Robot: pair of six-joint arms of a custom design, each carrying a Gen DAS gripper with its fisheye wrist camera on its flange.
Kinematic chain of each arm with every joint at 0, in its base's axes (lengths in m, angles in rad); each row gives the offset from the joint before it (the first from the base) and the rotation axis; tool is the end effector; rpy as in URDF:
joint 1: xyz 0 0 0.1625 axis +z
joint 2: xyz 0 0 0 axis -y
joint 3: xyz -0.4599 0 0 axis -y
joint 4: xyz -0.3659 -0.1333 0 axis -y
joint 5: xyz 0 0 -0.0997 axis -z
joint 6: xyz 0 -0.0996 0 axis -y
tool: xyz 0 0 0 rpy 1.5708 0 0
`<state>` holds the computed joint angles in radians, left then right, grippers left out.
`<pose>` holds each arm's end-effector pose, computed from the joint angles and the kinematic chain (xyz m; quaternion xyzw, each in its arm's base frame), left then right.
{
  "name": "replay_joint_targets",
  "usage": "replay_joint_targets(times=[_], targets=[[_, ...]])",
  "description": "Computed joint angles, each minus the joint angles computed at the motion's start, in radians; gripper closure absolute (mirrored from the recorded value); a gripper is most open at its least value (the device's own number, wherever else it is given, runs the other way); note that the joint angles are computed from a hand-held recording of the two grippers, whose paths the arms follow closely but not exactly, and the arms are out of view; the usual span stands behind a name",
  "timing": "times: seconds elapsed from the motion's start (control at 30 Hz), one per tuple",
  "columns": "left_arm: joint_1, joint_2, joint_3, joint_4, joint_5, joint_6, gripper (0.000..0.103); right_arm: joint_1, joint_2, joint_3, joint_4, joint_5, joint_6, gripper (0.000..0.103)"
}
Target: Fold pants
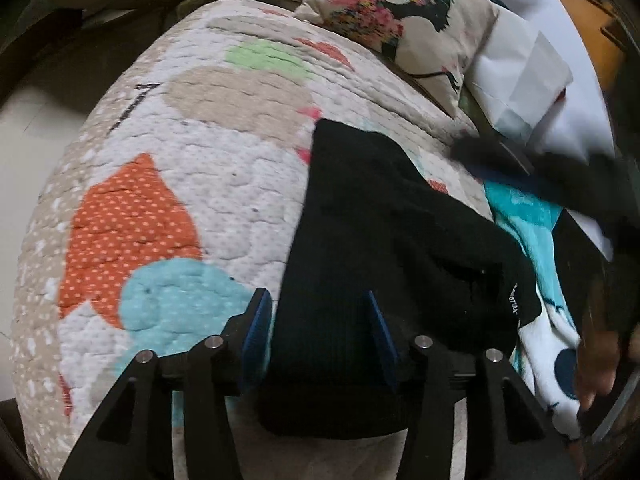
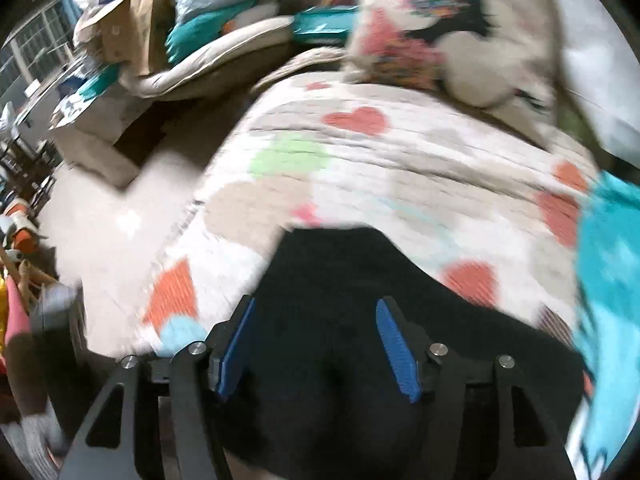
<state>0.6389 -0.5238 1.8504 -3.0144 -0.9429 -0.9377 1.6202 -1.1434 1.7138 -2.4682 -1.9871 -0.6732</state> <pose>-0.3634 -0.5089 -0.0309 -0.0208 0.9494 -0.2810 0.1384 0.1236 -0.6169 0.3292 0.3098 -0.9149 0.0890 0.2429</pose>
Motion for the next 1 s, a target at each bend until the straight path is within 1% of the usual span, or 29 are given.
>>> replay_joint_targets(times=[0.03,0.07,0.13,0.17,0.2,0.23,0.27,0.3,0.33,0.37,0.47,0.53,0.63,0.8,0.87,0.9,0.93,1.0], targets=[[-0.002,0.005,-0.001,-0.01,0.004,0.007,0.048,0.009,0.039,-0.034,0.039,-0.007,0.024,0.037],[-0.002,0.007,-0.004,-0.01,0.006,0.008,0.048,0.019,0.076,-0.058,0.058,-0.028,0.037,0.038],[-0.003,0.011,-0.009,0.0,0.013,0.003,0.048,0.042,0.148,-0.083,0.034,-0.114,0.024,0.038],[-0.004,0.012,-0.014,0.017,0.017,-0.003,0.053,0.045,0.172,-0.087,0.031,-0.144,0.022,0.038],[-0.004,0.012,-0.022,0.047,0.018,-0.007,0.078,0.047,0.199,-0.102,0.052,-0.174,0.028,0.041],[0.002,0.011,-0.031,0.073,-0.003,-0.006,0.091,0.05,0.214,-0.105,0.057,-0.211,0.031,0.066],[0.007,0.009,-0.027,0.062,-0.02,-0.017,0.091,0.051,0.235,-0.111,0.07,-0.26,0.043,0.08],[0.009,0.006,-0.023,0.055,-0.025,-0.028,0.092,0.051,0.24,-0.114,0.083,-0.268,0.055,0.081],[0.011,0.001,-0.021,0.056,-0.031,-0.035,0.094,0.053,0.235,-0.109,0.068,-0.254,0.043,0.089],[0.013,-0.007,-0.014,0.047,-0.037,-0.05,0.094,0.056,0.229,-0.113,0.084,-0.24,0.039,0.091],[0.025,-0.033,0.012,0.012,-0.045,-0.084,0.094,0.067,0.229,-0.122,0.09,-0.227,0.045,0.092],[0.03,-0.049,0.025,0.008,-0.026,-0.105,0.094,0.075,0.24,-0.136,0.087,-0.218,0.046,0.092],[0.043,-0.082,0.055,0.002,0.012,-0.148,0.094,0.09,0.264,-0.165,0.101,-0.181,0.06,0.092],[0.071,-0.131,0.121,-0.006,0.043,-0.272,0.092,0.13,0.326,-0.189,0.099,-0.163,0.062,0.091],[0.081,-0.145,0.144,-0.027,0.036,-0.3,0.089,0.137,0.356,-0.194,0.081,-0.168,0.059,0.087],[0.084,-0.15,0.145,-0.029,0.033,-0.304,0.088,0.137,0.363,-0.201,0.088,-0.166,0.064,0.081],[0.082,-0.154,0.153,-0.039,0.034,-0.313,0.087,0.134,0.367,-0.208,0.097,-0.156,0.072,0.08],[0.072,-0.169,0.171,-0.037,0.052,-0.34,0.081,0.122,0.356,-0.244,0.154,-0.09,0.106,0.069]])
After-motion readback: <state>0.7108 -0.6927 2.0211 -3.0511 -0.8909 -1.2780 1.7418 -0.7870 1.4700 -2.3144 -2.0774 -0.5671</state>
